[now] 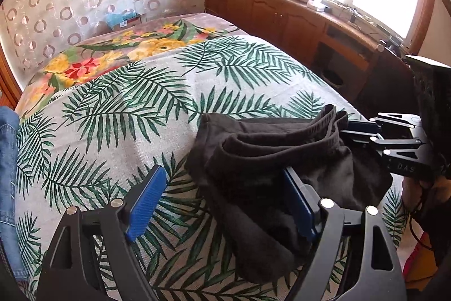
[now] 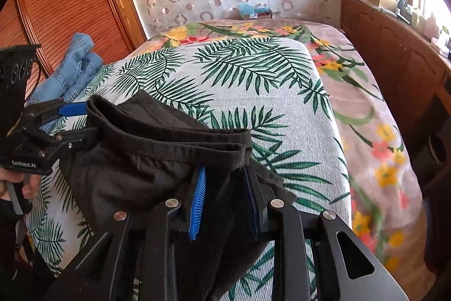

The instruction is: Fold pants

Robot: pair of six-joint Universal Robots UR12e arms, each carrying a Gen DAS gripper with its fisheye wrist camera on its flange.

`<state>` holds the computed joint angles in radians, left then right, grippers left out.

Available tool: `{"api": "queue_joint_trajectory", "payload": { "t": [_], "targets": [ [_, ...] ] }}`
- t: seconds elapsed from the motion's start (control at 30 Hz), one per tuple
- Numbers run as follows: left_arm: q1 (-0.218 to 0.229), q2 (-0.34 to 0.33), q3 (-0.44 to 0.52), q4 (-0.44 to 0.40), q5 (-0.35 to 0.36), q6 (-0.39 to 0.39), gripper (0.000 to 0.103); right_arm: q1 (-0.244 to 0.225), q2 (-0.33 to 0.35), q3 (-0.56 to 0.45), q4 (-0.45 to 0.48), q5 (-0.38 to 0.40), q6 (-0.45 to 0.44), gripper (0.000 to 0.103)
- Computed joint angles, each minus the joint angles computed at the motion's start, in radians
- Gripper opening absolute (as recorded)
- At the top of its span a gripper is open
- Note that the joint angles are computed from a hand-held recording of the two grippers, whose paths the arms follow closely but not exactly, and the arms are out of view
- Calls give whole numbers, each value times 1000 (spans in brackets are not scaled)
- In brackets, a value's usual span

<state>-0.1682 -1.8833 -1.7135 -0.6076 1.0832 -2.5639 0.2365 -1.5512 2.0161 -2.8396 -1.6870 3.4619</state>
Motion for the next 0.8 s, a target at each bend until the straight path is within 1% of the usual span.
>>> {"api": "queue_joint_trajectory", "payload": {
  "t": [0.03,0.07,0.2,0.27,0.33,0.37,0.47,0.53,0.63,0.7,0.77,0.8],
  "targets": [
    [-1,-1,0,1,2,-1,83,0,2,-1,-2,2,1,23],
    [0,0,-1,3,3,-2,83,0,2,-1,-5,5,-2,10],
    [2,3,-4,8,-1,-3,83,1,1,7,-40,8,-3,6],
    [3,4,-5,10,-2,-5,83,8,-3,14,-71,-27,8,6],
    [7,7,-8,13,-7,-7,83,19,-4,13,-68,-100,40,6],
    [8,9,-10,14,-10,-7,83,19,-5,10,-55,-119,59,6],
    [14,18,-19,17,-25,-3,83,4,-11,13,-34,-74,66,6],
    [20,27,-29,22,-37,1,83,7,-13,10,-9,-80,61,9],
    [30,44,-51,29,-56,14,83,13,-22,12,4,-83,57,11],
    [40,60,-71,29,-73,31,83,23,-32,22,-6,-99,63,14],
    [46,71,-85,23,-83,47,83,32,-47,33,-17,-111,74,25],
    [50,80,-95,17,-90,58,83,37,-52,36,-20,-117,76,26]
  ]
}}
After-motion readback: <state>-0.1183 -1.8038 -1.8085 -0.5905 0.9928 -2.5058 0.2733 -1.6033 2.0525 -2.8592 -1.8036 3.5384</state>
